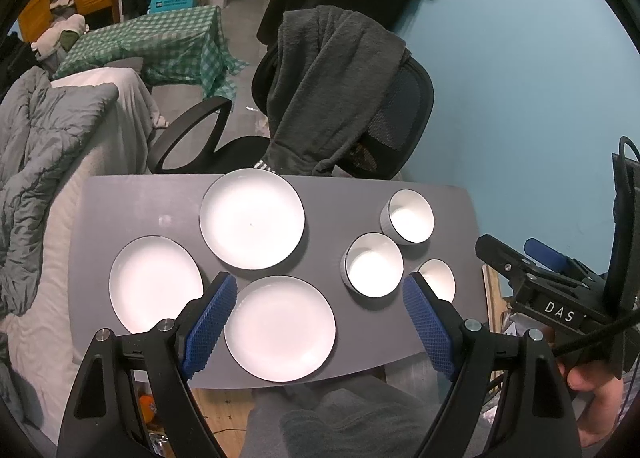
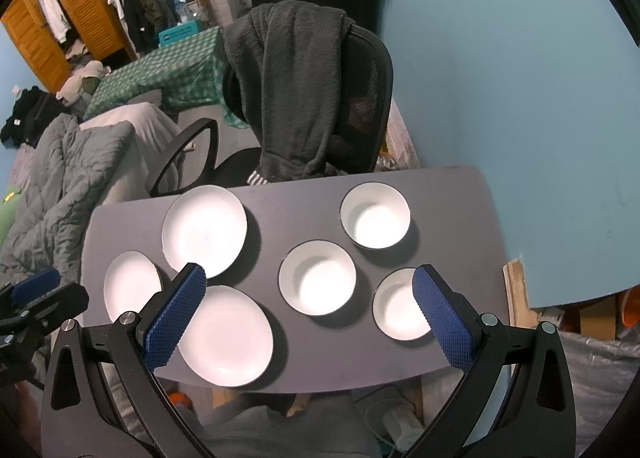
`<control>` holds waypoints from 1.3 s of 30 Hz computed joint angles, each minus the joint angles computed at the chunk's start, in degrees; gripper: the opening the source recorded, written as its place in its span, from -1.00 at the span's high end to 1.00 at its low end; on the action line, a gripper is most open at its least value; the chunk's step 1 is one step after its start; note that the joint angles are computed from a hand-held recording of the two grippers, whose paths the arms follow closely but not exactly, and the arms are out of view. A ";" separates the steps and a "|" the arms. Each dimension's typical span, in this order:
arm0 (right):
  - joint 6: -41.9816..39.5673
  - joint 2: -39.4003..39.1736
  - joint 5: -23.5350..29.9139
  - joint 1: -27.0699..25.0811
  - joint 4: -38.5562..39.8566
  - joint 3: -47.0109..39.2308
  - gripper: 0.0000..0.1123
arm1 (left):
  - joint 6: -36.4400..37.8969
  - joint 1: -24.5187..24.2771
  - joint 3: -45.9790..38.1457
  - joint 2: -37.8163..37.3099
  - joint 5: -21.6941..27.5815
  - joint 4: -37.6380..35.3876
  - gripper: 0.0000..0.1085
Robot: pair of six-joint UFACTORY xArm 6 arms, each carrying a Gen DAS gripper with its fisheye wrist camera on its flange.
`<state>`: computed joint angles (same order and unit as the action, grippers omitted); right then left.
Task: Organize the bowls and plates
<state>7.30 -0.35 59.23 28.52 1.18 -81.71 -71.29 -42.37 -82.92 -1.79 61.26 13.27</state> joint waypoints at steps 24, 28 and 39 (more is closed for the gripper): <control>0.22 -0.09 0.39 0.11 -0.20 -0.04 -0.80 | 0.29 0.04 0.56 -0.38 -1.33 -0.67 -0.59; 0.13 0.00 0.53 0.16 -0.22 -0.23 -0.80 | -0.06 0.02 1.03 -0.86 -1.30 -0.47 -0.59; 1.59 0.85 1.32 1.61 -2.15 -1.36 -0.80 | -1.02 0.39 6.07 -4.61 -2.72 -0.61 -0.59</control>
